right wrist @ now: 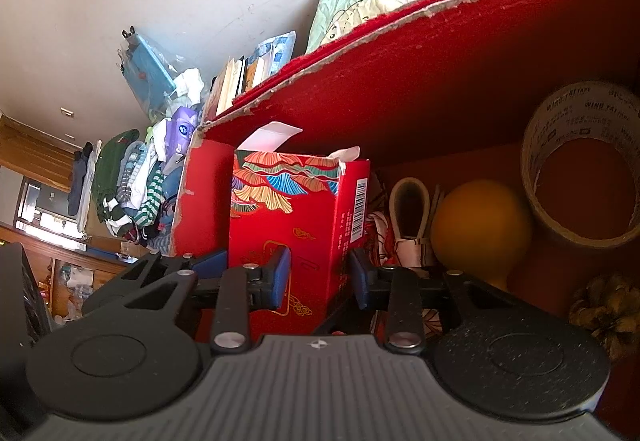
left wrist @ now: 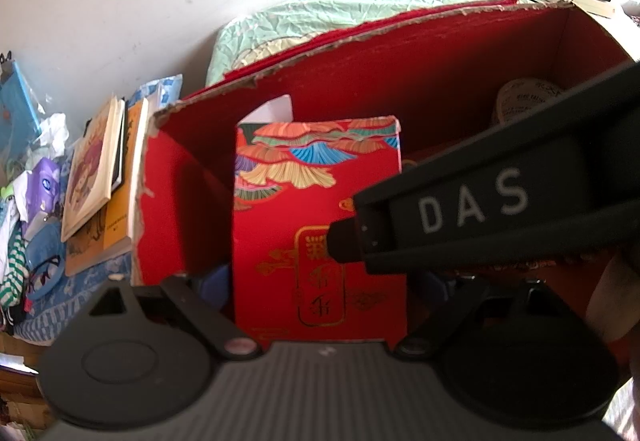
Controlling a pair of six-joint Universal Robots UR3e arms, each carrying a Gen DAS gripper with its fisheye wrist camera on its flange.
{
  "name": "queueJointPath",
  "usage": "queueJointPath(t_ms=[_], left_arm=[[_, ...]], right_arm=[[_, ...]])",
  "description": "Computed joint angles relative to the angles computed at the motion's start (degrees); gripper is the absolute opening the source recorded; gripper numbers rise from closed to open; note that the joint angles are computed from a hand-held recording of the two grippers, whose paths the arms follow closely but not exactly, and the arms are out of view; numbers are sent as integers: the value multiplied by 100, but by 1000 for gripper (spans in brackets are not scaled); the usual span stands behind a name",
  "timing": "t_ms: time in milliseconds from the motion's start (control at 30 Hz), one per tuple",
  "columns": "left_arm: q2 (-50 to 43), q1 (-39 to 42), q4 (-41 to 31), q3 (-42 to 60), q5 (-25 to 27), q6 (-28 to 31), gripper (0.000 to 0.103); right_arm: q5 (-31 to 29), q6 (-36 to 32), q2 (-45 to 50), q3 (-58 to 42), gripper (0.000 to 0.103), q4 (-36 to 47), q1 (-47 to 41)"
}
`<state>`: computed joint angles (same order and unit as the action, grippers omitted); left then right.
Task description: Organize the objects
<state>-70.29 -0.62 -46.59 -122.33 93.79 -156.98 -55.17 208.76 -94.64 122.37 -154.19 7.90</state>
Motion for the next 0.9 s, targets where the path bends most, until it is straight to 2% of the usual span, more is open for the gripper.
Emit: queueJointPath(t_ms=[900], left_arm=[[46,-21,-18,-22,-26,19,92]], right_arm=[[-366,-329,266,-438,30,421,248]])
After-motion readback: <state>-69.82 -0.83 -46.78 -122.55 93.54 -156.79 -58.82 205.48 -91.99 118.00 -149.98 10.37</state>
